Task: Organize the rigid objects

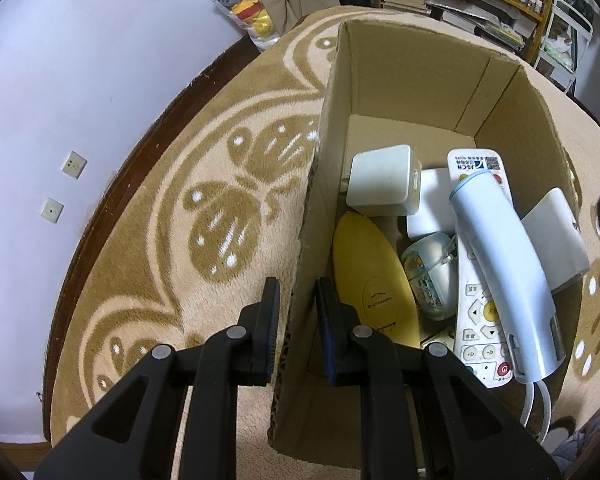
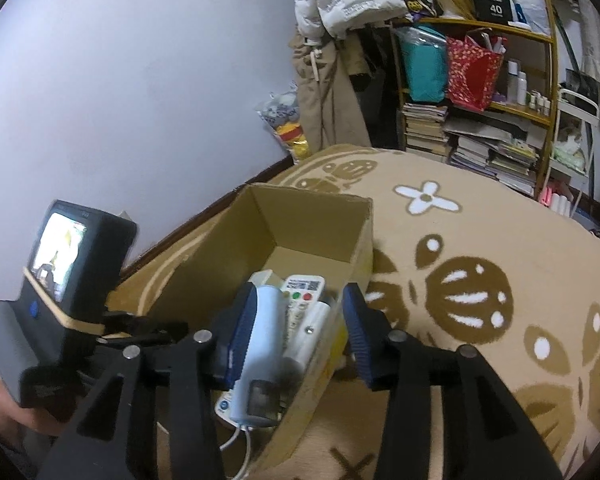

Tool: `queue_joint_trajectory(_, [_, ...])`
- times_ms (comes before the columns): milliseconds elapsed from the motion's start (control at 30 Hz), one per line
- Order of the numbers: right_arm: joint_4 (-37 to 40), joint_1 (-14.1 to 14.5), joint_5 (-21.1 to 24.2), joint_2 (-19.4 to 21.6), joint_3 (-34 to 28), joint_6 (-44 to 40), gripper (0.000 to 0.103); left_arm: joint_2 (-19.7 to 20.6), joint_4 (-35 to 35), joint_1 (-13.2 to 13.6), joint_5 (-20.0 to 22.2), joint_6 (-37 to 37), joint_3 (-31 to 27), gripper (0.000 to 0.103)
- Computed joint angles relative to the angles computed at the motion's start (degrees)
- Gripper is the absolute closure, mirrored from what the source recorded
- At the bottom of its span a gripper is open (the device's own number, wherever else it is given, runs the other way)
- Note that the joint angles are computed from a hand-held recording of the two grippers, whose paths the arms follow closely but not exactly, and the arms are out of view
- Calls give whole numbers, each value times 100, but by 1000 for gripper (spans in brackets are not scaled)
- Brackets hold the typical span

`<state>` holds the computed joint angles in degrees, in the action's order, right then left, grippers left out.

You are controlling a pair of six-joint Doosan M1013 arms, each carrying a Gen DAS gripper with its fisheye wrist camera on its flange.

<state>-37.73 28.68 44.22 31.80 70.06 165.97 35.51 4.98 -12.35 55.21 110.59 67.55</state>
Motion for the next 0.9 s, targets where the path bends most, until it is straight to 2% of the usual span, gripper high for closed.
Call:
queue_joint_trajectory(67, [-7, -5, 55, -11, 29, 90, 40, -43, -64, 3, -119, 52, 51, 83])
queue_joint_trajectory(167, [63, -9, 257, -15, 11, 38, 38, -56, -282, 18, -85, 185, 41, 81])
queue_joint_trajectory(233, [114, -9, 403, -24, -3, 9, 30, -80, -293, 7, -132, 227, 68, 77])
queue_joint_trajectory(300, [78, 1, 461, -50, 24, 75, 16, -114, -349, 3, -227, 316, 115, 69])
queue_joint_trajectory(367, [68, 13, 588, -64, 35, 140, 9, -154, -380, -4, -338, 380, 168, 64])
queue_joint_trajectory(400, [64, 18, 632, -75, 45, 188, 8, -174, -380, -10, -378, 405, 190, 62])
queue_joint_trajectory(467, [82, 21, 710, -95, 62, 246, 7, -230, -447, -8, -479, 453, 244, 48])
queue_joint_trajectory(600, [57, 47, 900, -135, 76, 238, 4, -395, -712, 16, -794, 690, 403, 39])
queue_joint_trajectory(767, [-87, 104, 1071, -225, 141, 460, 0, -620, -1128, 64, -1145, 1102, 623, 17])
queue_joint_trajectory(900, [-134, 141, 1242, -285, 147, 436, 0, -756, -1444, 114, -1333, 1379, 741, 10])
